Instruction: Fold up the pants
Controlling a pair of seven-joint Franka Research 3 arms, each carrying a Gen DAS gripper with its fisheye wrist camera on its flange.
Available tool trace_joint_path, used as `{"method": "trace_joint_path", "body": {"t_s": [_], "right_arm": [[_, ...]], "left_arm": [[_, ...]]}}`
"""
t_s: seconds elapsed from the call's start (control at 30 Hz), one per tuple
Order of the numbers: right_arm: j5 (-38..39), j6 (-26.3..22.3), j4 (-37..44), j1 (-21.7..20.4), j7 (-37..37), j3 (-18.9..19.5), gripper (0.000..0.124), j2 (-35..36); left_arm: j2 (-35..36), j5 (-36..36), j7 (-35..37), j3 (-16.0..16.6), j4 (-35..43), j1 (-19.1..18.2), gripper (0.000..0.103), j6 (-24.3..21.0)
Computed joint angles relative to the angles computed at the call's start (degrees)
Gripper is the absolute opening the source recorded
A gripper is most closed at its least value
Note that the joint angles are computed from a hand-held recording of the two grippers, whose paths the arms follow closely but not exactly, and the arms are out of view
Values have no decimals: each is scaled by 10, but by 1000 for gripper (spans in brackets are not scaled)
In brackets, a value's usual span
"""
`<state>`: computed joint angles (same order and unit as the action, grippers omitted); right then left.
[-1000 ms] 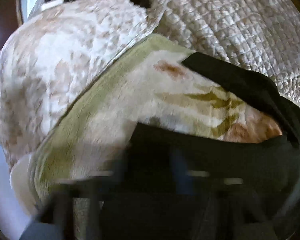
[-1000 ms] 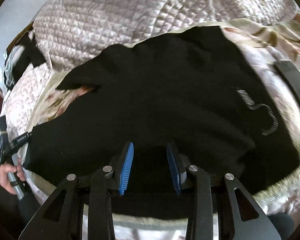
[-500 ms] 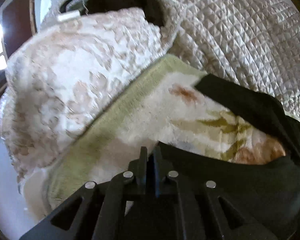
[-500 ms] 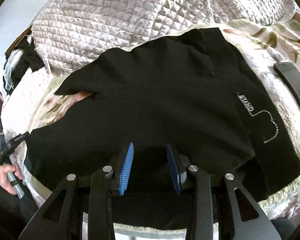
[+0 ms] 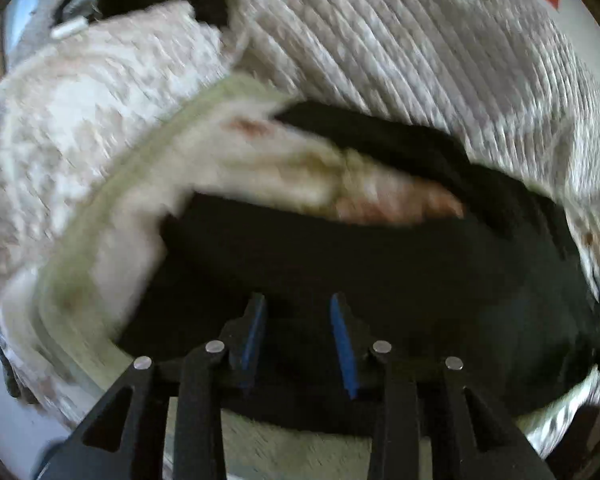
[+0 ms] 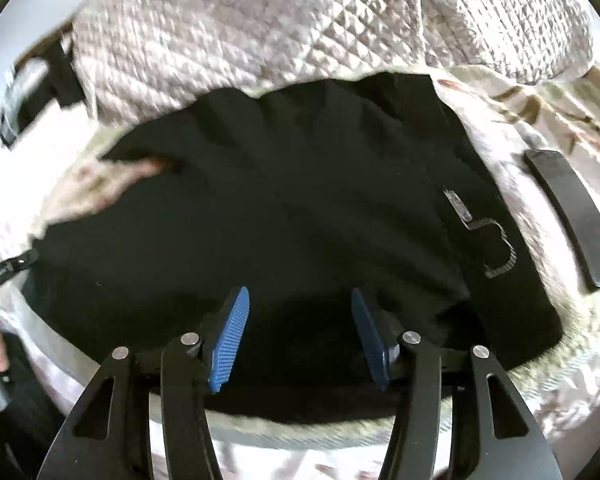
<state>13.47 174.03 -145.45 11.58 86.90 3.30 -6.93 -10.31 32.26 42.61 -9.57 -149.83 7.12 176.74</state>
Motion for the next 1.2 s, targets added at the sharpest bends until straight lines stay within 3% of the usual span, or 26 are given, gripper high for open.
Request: {"method": "trace_joint_path", "body": {"t_s": [0.03, 0.1, 0.2, 0.33, 0.43, 0.5, 0.57, 0.6, 0.73, 0.9, 1.0, 1.2], "right_arm": [[-39, -10, -2, -20, 28, 12, 54, -1], [-52, -12, -10, -23, 32, 11, 54, -10], [-99, -17, -18, -50, 79, 27, 54, -28], [-94, -3, -32, -46, 73, 22, 54, -43], [-126, -50, -21, -67, 95, 35, 54, -30], [-84, -45, -29, -40, 60, 8, 54, -34], [-112, -50, -32, -57, 85, 20, 54, -44], [-116, -47, -35, -59, 89, 20, 54, -48], [-75, -23, -40, -29, 54, 2, 54, -60], [-13, -14, -31, 15, -12, -12, 54, -47], [-15, -31, -26, 9, -17, 0, 54, -34], [-2, -28, -24, 14, -30, -3, 54, -35]], "left_arm": [[5, -29, 24, 8, -1, -19, 36, -17], [-3, 4, 2, -3, -4, -10, 36, -24], [-19, -56, 39, 21, -7, -46, 36, -45], [-29, -49, 38, 4, -5, -44, 37, -35], [-20, -77, 66, 12, -5, -74, 38, -42], [-9, -115, 109, 24, 1, -100, 38, -66], [-18, -68, 74, -4, -1, -75, 38, -72], [-24, -82, 86, 4, -5, -87, 38, -71], [-32, -72, 84, -7, -3, -83, 39, -61], [-10, -95, 117, 2, 9, -108, 40, -78], [-10, -60, 92, -13, 8, -92, 45, -80], [-10, -73, 100, -3, 16, -98, 46, -86]]}}
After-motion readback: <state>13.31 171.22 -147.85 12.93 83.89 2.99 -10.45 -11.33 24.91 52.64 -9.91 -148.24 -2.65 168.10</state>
